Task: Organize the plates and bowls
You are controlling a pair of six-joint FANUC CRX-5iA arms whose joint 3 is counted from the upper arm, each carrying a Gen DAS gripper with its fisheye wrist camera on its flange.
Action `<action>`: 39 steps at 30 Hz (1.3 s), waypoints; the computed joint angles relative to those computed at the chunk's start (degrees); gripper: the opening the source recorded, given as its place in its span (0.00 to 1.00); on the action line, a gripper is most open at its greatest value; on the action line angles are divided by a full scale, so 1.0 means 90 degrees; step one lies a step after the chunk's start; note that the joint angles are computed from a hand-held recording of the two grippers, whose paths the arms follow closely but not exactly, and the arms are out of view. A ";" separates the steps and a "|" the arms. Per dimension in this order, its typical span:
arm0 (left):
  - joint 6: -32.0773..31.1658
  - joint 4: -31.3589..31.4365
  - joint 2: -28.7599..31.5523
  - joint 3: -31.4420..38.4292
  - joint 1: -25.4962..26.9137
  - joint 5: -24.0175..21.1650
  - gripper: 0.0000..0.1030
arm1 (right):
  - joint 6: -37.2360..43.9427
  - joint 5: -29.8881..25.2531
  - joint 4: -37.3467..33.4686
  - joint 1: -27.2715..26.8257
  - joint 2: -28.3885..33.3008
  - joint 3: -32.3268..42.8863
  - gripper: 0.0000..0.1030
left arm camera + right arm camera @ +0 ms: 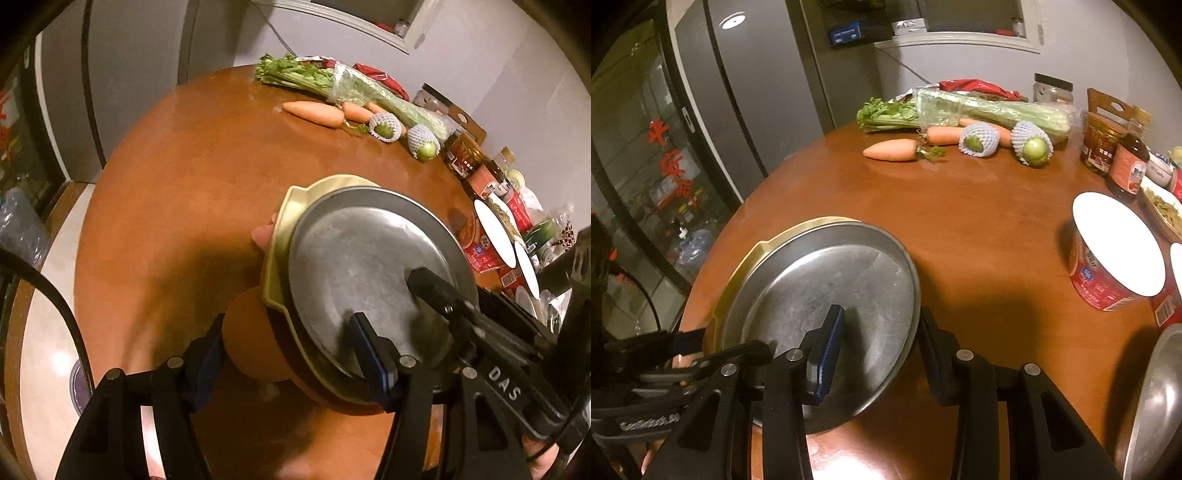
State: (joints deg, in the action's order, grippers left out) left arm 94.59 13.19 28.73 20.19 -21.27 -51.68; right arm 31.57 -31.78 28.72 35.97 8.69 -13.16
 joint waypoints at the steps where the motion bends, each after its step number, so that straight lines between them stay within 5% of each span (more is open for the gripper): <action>1: -0.0056 -0.0047 0.0096 0.0163 -0.0027 -0.0068 0.63 | -0.0057 0.0002 0.0033 -0.0015 -0.0016 -0.0025 0.40; 19: -0.0320 -0.0429 0.1338 0.2229 -0.0381 -0.0812 0.64 | -0.1038 0.0011 0.0428 -0.0400 -0.0273 -0.0429 0.40; 39: -0.0325 -0.0541 0.1959 0.3244 -0.0360 -0.1219 0.63 | -0.0906 -0.0330 0.0245 -0.0490 -0.0021 -0.0017 0.40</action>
State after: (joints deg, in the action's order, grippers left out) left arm 91.66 8.32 46.36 49.39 -24.50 -62.65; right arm 23.42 -34.75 30.93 31.56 8.51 -13.31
